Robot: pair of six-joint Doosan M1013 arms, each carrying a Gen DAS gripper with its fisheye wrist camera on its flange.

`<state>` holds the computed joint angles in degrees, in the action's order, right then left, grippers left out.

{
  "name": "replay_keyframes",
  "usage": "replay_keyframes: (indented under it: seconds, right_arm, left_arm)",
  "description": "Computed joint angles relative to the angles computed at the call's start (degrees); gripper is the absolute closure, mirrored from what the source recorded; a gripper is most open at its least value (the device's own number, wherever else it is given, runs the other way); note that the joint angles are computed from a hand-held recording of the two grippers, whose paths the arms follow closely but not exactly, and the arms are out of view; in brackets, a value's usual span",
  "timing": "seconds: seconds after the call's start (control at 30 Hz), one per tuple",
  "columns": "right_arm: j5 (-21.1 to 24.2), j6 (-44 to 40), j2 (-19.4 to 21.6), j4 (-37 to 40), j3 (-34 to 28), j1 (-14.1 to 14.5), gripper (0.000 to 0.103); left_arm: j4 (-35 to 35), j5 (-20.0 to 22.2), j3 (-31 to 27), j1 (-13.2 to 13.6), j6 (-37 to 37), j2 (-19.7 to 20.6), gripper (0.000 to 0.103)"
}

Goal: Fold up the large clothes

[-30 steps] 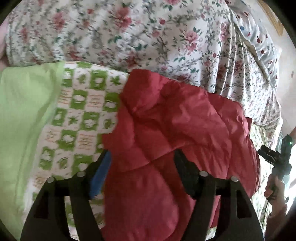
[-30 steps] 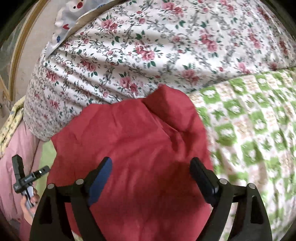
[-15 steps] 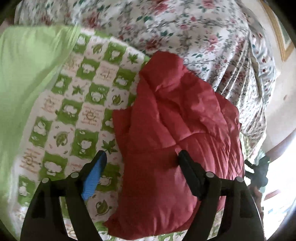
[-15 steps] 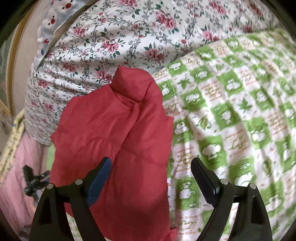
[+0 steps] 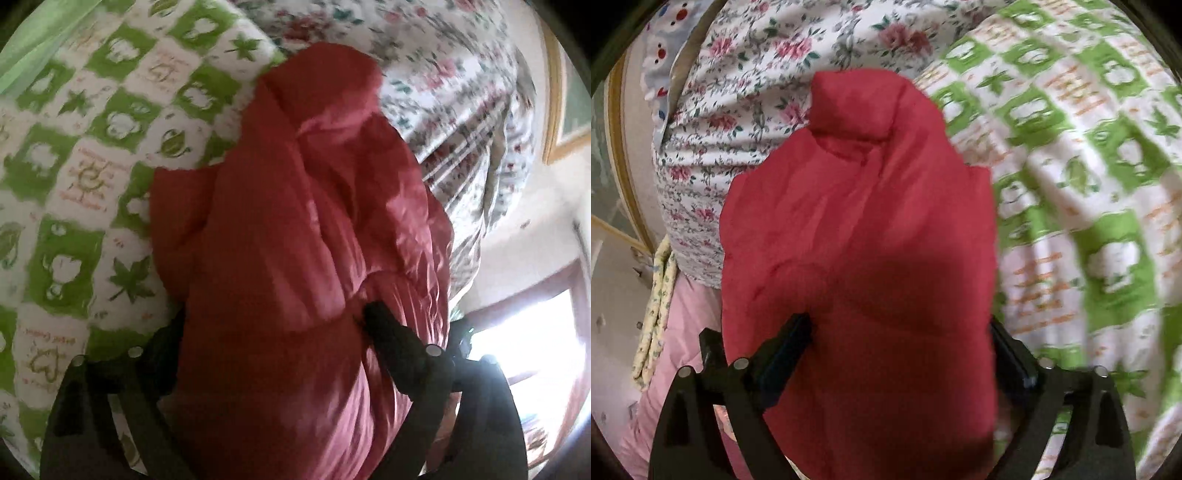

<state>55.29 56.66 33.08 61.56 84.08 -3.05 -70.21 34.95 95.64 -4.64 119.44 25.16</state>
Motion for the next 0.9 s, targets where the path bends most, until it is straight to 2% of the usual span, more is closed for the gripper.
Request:
replay_keyframes:
  seconds: [0.03,0.1,0.13,0.23,0.43,0.6,0.7,0.9]
  right_arm:
    - [-0.4,0.1,-0.2,-0.5,0.0,0.2,0.023]
    - [0.3,-0.5,-0.4,0.2,0.2,0.1,0.037]
    - [0.4,-0.8,-0.6,0.5,0.3,0.1,0.046]
    - [-0.3,-2.1,-1.8,0.6,1.0,0.1,0.060]
    - [-0.8,-4.7,-5.4,1.2,4.0,0.1,0.067]
    - [0.3,-6.6,-9.4,1.1,8.3,-0.4,0.068]
    - [1.7,-7.6,-12.1,0.7,11.8,-0.8,0.068]
    - [4.5,-10.5,-16.7,2.0,18.6,-2.5,0.068]
  left_arm:
    - [-0.1,-0.3,0.2,-0.2,0.8,-0.3,0.024]
    - [0.2,-0.9,0.5,-0.5,1.5,-0.9,0.040]
    - [0.6,-1.4,0.7,-0.6,1.7,-1.3,0.043]
    - [4.7,-4.2,1.1,-1.8,-0.2,-3.1,0.054]
    - [10.6,-7.7,3.2,-3.9,-3.0,-7.6,0.061]
    - [10.6,-8.9,8.2,-4.8,-2.2,-12.6,0.061]
    - [8.9,-9.3,12.4,-5.3,-1.5,-15.9,0.061]
    - [1.1,-10.2,20.4,-6.1,3.5,-21.4,0.062]
